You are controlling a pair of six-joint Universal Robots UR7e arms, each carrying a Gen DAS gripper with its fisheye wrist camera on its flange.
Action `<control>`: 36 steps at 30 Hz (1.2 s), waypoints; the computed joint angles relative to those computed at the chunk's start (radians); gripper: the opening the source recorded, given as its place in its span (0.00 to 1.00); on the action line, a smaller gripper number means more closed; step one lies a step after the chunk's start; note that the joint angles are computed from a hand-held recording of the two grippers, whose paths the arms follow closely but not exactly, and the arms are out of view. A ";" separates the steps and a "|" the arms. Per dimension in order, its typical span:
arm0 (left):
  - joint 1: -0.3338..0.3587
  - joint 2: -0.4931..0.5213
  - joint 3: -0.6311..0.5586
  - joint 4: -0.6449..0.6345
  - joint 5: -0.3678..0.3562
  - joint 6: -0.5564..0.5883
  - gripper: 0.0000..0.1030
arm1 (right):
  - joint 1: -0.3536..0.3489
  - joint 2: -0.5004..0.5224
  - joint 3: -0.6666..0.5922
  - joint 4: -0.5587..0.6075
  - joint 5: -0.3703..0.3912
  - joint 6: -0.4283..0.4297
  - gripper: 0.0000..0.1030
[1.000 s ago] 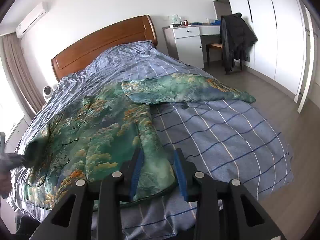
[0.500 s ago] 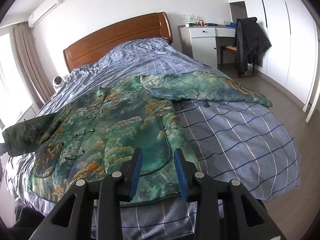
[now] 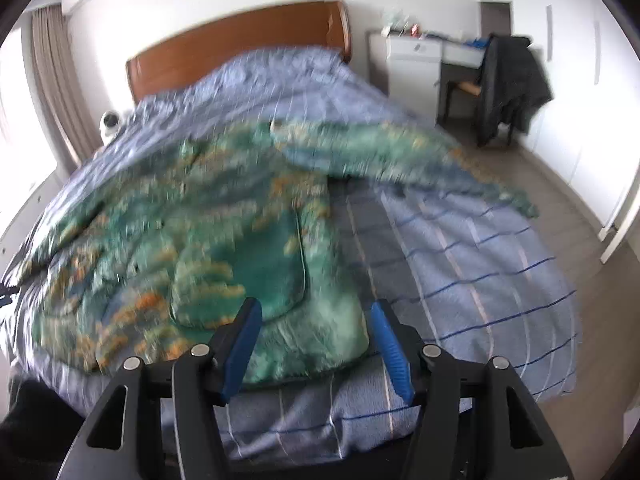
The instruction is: Fold large clothes
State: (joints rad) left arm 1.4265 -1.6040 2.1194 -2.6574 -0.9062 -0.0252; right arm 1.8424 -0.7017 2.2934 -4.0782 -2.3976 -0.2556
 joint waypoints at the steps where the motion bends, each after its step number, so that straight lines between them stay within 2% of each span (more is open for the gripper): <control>1: -0.009 0.003 0.017 0.014 -0.035 0.004 0.75 | -0.020 -0.020 0.009 0.051 0.023 0.016 0.57; 4: -0.034 0.037 0.053 0.028 -0.098 0.033 0.77 | -0.084 -0.075 0.030 0.184 0.105 0.044 0.57; 7: -0.064 0.094 0.072 0.009 -0.069 0.048 0.80 | -0.139 -0.100 0.029 0.275 0.163 0.049 0.57; 10: -0.057 0.123 0.065 0.000 -0.076 0.047 0.86 | -0.166 -0.099 0.011 0.306 0.146 0.043 0.57; 12: -0.056 0.129 0.060 0.007 -0.090 0.046 0.85 | -0.193 -0.116 0.006 0.354 0.180 0.062 0.57; 14: -0.055 0.132 0.050 0.039 -0.115 0.047 0.70 | -0.219 -0.134 0.009 0.392 0.257 0.072 0.57; 15: -0.055 0.132 0.044 0.055 -0.120 0.048 0.56 | -0.227 -0.140 0.007 0.413 0.281 0.071 0.58; 16: -0.064 0.132 0.051 0.055 -0.107 0.046 0.36 | -0.232 -0.138 0.000 0.433 0.294 0.067 0.59; 17: -0.071 0.135 0.054 0.052 -0.093 0.051 0.25 | -0.231 -0.134 -0.007 0.441 0.289 0.064 0.56; 18: -0.079 0.133 0.056 0.053 -0.086 0.053 0.19 | -0.226 -0.126 -0.011 0.433 0.279 0.059 0.52; 19: -0.087 0.128 0.061 0.051 -0.082 0.052 0.15 | -0.223 -0.123 -0.013 0.425 0.274 0.056 0.34; 20: -0.095 0.122 0.066 0.050 -0.082 0.048 0.14 | -0.219 -0.121 -0.015 0.420 0.268 0.056 0.23; 22: -0.097 0.110 0.063 0.058 -0.086 0.052 0.13 | -0.208 -0.129 -0.001 0.398 0.273 0.068 0.15; 26: -0.105 0.063 0.073 0.094 -0.102 0.053 0.12 | -0.161 -0.139 0.012 0.378 0.231 0.050 0.14; 36: -0.092 0.018 0.092 0.166 -0.104 0.038 0.12 | -0.149 -0.194 0.091 0.394 0.222 0.096 0.13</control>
State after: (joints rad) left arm 1.3342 -1.5864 2.2111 -2.4910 -1.0105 0.0132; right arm 1.6936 -0.8959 2.3845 -3.6845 -2.1758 -0.1597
